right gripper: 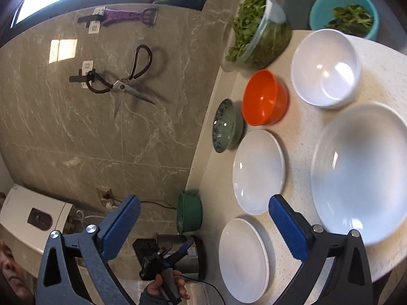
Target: Organize plates and bowls
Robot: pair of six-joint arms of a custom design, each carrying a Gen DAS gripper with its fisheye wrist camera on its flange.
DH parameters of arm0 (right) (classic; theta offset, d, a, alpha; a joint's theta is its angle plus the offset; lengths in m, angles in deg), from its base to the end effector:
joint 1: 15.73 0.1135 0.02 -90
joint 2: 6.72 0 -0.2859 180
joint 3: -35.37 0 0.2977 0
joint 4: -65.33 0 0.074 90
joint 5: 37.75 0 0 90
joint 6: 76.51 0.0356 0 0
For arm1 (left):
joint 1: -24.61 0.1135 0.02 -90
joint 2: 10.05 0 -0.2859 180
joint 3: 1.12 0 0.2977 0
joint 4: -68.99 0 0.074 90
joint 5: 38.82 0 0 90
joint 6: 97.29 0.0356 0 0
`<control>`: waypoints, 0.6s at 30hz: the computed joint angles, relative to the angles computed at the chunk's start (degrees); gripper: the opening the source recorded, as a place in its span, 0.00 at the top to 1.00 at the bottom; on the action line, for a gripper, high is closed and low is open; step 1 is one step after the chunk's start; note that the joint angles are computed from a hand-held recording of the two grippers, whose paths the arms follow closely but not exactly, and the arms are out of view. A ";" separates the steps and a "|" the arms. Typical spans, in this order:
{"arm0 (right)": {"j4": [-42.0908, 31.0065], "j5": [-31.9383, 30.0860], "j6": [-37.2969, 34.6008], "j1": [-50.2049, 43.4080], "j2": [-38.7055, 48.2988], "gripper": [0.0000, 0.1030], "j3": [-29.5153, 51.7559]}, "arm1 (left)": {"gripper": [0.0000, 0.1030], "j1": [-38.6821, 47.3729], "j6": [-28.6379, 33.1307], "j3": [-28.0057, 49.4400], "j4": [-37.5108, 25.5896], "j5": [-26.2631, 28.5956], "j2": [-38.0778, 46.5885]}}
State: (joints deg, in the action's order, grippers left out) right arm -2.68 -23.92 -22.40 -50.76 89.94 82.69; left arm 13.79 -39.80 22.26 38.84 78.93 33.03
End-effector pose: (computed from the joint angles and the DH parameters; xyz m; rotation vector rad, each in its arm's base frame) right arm 0.1912 -0.0918 0.0984 0.3924 2.1453 1.6699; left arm 0.1535 -0.0462 0.1278 -0.2500 2.5110 -0.9160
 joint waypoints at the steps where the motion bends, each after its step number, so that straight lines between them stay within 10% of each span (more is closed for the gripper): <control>1: -0.66 -0.65 -0.13 1.67 3.15 0.00 2.15 | 0.00 -2.76 -2.59 0.47 3.21 -2.05 3.12; 9: -7.46 5.50 -7.95 8.75 16.14 0.00 16.42 | 0.00 -13.71 -9.93 11.41 17.00 -14.71 30.51; 18: -0.08 10.17 1.21 15.42 18.00 0.00 22.56 | 0.00 -16.90 -8.80 24.79 16.02 -18.00 47.82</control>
State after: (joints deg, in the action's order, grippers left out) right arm -2.76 -13.75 -21.19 -35.35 107.94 105.25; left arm -3.12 -48.60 47.05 54.86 60.93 80.85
